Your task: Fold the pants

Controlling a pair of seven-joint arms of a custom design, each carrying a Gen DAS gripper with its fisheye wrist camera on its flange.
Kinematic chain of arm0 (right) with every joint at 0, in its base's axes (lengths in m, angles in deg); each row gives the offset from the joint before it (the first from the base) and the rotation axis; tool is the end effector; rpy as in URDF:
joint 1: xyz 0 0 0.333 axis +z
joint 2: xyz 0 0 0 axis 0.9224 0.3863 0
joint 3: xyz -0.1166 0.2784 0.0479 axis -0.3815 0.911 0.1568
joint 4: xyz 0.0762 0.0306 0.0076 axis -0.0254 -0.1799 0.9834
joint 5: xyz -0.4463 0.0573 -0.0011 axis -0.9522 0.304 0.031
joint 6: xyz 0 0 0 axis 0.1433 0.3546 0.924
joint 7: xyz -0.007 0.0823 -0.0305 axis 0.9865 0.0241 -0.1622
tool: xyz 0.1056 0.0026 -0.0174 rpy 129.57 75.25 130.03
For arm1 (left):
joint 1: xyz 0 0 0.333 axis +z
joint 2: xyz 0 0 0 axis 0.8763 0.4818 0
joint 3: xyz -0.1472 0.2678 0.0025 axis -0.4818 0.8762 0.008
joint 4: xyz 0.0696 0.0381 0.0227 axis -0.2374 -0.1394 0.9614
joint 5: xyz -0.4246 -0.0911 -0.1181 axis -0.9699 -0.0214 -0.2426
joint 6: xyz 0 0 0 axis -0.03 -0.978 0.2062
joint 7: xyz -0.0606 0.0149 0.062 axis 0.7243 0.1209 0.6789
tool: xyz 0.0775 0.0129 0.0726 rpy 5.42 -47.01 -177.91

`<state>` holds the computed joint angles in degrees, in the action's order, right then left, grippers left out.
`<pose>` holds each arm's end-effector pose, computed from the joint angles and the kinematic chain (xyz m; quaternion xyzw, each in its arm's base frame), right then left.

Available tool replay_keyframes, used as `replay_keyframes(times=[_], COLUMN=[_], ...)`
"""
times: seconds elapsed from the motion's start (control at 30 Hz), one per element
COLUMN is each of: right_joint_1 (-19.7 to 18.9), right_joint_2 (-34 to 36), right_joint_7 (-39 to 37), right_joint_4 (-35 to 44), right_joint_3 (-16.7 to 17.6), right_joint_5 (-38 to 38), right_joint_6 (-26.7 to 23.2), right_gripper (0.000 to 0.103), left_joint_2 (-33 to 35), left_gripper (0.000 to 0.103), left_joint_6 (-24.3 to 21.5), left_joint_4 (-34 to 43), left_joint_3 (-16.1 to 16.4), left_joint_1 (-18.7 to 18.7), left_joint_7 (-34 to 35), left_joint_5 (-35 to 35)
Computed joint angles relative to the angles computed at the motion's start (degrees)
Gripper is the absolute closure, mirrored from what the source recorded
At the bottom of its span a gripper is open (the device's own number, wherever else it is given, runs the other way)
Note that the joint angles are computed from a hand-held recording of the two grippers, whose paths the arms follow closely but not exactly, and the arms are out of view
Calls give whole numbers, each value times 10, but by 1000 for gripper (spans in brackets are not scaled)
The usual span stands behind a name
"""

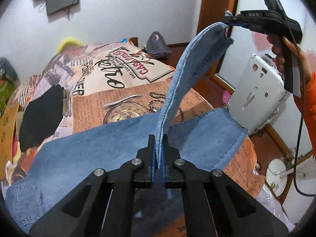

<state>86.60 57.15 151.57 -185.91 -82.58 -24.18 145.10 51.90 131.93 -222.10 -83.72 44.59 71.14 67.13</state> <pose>0.4968 0.1872 0.5607 -0.6885 0.5691 -0.2053 0.4000 0.3953 -0.1879 0.4408 -0.5617 0.7519 -0.2844 0.1954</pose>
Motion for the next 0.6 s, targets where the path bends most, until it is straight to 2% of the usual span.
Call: replay_keyframes(times=[0.13,0.33,0.6], right_joint_1=[-11,-28,-29], right_joint_2=[-20,-41,-86], right_joint_7=[1,8,25], right_joint_4=[-35,-111,-221], right_joint_3=[2,-5,-18], right_joint_5=[-8,-17,1], right_joint_6=[7,-42,-58], right_gripper=[96,95,94], left_joint_2=[5,28,33], left_gripper=[99,99,98], left_joint_6=[-16,-26,-33], left_joint_4=[-7,-16,-23], left_joint_3=[4,1,-40], left_joint_1=[-23,-44,-29], left_joint_7=[4,8,-23], left_joint_5=[-12,-31,6])
